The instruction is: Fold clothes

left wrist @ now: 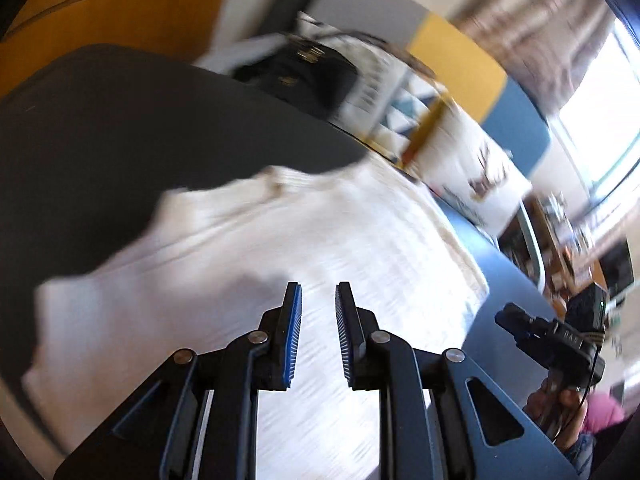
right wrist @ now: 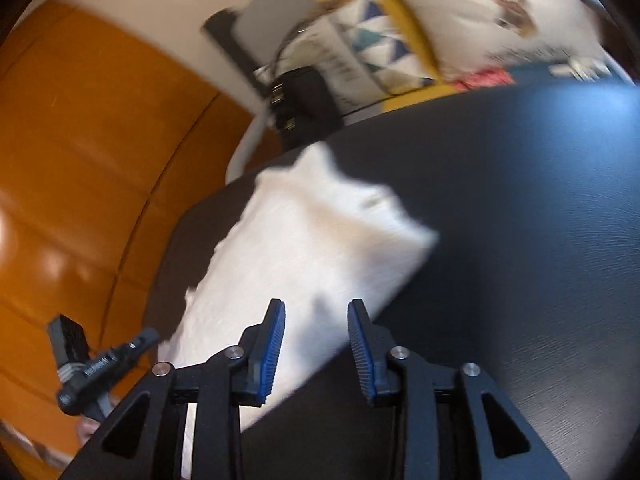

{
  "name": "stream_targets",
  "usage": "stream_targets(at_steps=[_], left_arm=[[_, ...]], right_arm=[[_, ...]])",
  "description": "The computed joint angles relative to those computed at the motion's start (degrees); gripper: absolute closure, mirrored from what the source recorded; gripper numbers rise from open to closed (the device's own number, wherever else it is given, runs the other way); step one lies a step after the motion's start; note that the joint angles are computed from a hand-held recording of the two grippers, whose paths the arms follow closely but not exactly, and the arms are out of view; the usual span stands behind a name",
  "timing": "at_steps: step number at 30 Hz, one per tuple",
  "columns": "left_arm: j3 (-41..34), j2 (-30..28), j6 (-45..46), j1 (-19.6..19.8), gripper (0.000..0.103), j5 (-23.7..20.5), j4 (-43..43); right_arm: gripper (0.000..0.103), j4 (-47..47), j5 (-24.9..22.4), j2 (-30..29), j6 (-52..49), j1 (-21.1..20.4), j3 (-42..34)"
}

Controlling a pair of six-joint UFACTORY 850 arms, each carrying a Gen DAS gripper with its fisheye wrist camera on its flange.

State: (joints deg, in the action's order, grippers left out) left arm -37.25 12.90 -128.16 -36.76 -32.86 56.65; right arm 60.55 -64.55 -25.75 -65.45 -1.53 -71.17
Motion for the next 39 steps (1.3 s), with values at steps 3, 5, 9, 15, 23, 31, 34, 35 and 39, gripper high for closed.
stream_targets(at_steps=[3,5,9,15,23,31,34,35,39], left_arm=[[-4.9,-7.0,6.3,4.7,0.084,6.2,-2.5],[-7.0,-9.8,7.9,6.9,0.084,8.6,-3.0],[-10.5,-14.3,9.5,10.6,0.084,12.0,-2.8],[-16.4,-20.0,17.8,12.9,0.084,11.1,-6.3],[-24.2,-27.5,29.3,14.5,0.084,8.7,-10.8],[-26.7,-28.5,32.0,14.5,0.084,6.2,-10.9],[-22.2,-23.7,23.0,14.2,0.084,8.3,-2.9],[-21.1,-22.8,22.2,14.2,0.084,8.9,-2.0],[-20.2,-22.9,26.0,14.8,0.084,9.1,-7.0]], right_arm=[[0.066,-1.3,0.0,-4.5,6.0,-0.5,-4.8],[0.062,-2.8,-3.1,-6.8,8.6,-2.0,-7.6],[0.059,-1.5,-5.9,-10.1,9.0,-3.6,-10.8],[0.081,-4.0,3.0,-6.9,-1.9,0.3,-8.5],[0.088,-3.6,13.0,1.8,-17.6,0.7,-0.1],[0.081,-8.4,15.9,3.0,-12.2,0.8,1.1],[0.079,-2.9,15.3,4.8,-14.9,-0.8,1.3],[0.076,-0.5,13.4,4.9,-16.5,-1.4,0.9],[0.074,0.8,7.1,4.7,-20.1,0.4,-1.8]])
